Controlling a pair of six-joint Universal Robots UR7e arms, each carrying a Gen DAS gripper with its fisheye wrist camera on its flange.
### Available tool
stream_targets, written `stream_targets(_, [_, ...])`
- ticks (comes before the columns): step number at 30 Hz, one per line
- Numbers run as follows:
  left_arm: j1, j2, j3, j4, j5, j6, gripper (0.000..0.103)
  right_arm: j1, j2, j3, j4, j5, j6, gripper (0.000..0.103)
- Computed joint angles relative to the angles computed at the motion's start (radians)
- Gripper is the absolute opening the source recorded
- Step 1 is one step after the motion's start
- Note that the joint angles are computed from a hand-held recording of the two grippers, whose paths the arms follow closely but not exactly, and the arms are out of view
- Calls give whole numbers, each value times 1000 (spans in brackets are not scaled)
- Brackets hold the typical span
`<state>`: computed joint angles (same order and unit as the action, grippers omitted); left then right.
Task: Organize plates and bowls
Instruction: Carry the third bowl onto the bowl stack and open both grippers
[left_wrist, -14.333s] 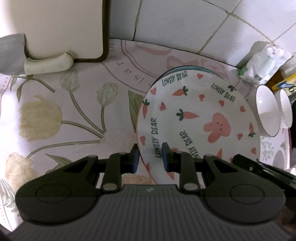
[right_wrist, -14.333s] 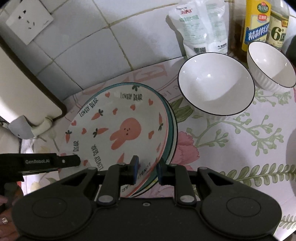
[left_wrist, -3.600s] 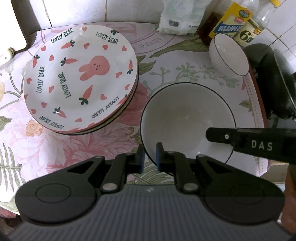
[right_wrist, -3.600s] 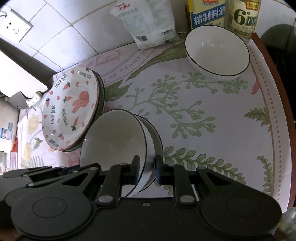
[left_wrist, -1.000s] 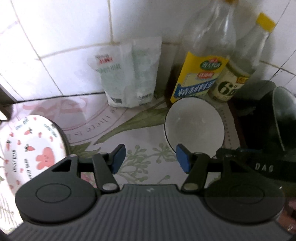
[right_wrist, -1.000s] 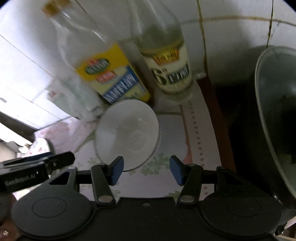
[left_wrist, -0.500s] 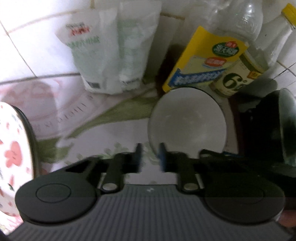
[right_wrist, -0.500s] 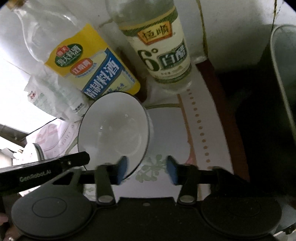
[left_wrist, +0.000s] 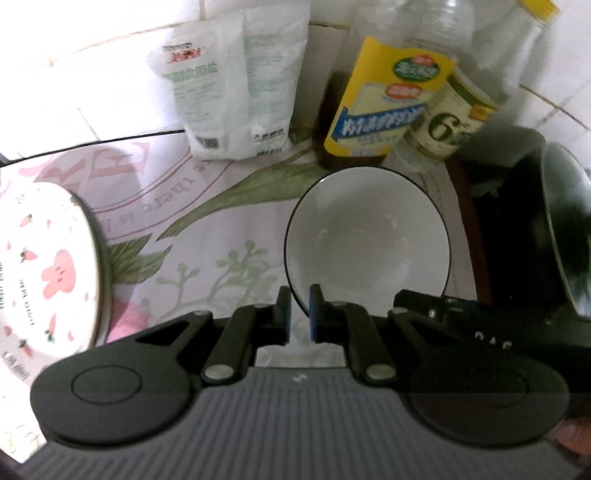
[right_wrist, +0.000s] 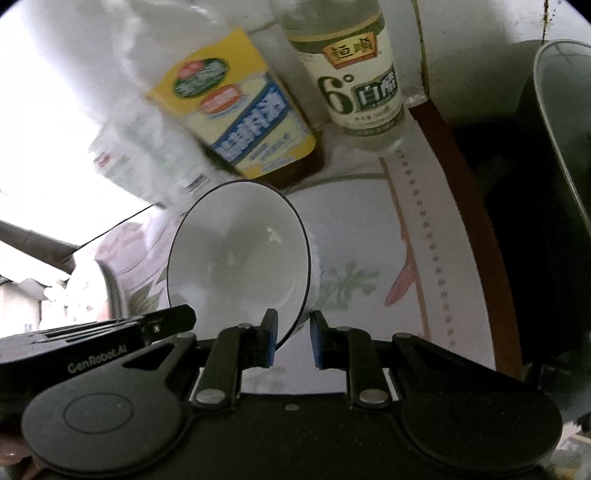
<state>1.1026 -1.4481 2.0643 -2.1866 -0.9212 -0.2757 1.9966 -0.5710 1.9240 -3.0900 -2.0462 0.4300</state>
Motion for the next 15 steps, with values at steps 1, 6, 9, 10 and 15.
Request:
stream_targets(1, [-11,-22,12,16,5,-5,8,9,-6,10,-2,4,14,23])
stream_targets(6, [-73,-147,60,110,18,-45,8,66,-25,55,-31,9,85,23])
stream_targets(9, [-121,-218,84,174,32,-74,8,114,-33,68,-24,-4,117,23])
stream_targets(10, [-134,-238,91,190,36,-80,8,128,-35,70,-19,-6,128,23])
stream_targets(15, [-188,-353,120,281,44,-111,8,197,-47,89,-4,-20,193,23])
